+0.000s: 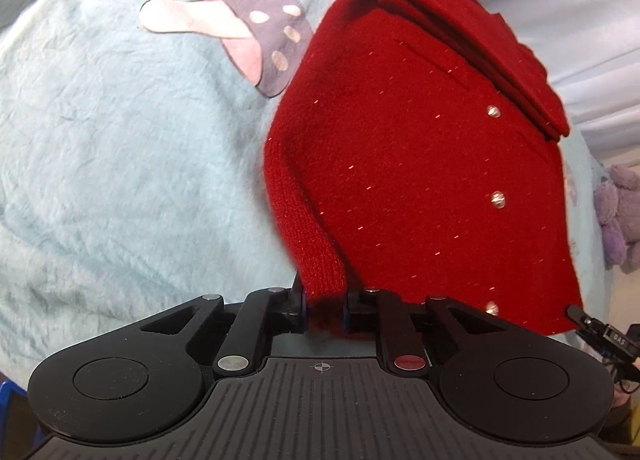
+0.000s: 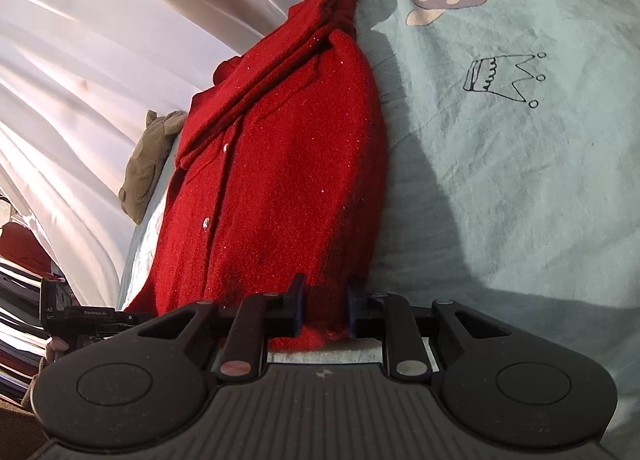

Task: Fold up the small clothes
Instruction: 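Grasp the cardigan hem with the left gripper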

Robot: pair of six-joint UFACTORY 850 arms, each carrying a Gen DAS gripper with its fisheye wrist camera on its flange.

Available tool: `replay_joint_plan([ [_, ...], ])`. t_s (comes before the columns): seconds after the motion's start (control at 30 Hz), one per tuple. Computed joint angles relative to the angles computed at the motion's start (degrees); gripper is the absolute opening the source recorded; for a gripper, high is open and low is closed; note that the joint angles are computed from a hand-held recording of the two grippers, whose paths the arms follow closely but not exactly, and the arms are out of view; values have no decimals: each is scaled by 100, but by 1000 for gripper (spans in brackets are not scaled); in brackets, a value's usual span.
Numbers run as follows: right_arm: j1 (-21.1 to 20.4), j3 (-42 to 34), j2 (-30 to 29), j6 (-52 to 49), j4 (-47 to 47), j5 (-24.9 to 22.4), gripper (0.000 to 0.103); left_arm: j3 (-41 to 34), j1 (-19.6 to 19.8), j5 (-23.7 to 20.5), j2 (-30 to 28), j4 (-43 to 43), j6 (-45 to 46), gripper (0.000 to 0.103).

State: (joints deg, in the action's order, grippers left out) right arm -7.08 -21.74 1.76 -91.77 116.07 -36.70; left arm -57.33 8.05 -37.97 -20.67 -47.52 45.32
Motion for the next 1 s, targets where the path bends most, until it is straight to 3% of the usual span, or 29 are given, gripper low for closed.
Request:
replay_joint_plan([
  [0.27, -26, -450, 95, -366, 650, -271, 14, -828, -38, -684, -101, -1747, 994, 16],
  [0.47, 39, -1394, -581, -1263, 1555, -125, 14, -2034, -312, -336, -783, -2095, 957, 16],
  [0.7, 128, -2503, -1807, -2250, 2957, 291, 14, -3578, -487, 85, -2001, -1813, -26, 16],
  [0.83, 155, -3149, -2415, -2721, 3679, 639, 14, -4123, -583, 607, -2508, -1489, -484, 18],
  [0.9, 161, -3338, -2636, -3193, 4160, 657, 16, -4142, -637, 892, -2589, -1470, -409, 29],
  [1.0, 87, -3412, -2762, -3483, 4632, 627, 32, -3759, -532, 933, -2475, -2589, 959, 44],
])
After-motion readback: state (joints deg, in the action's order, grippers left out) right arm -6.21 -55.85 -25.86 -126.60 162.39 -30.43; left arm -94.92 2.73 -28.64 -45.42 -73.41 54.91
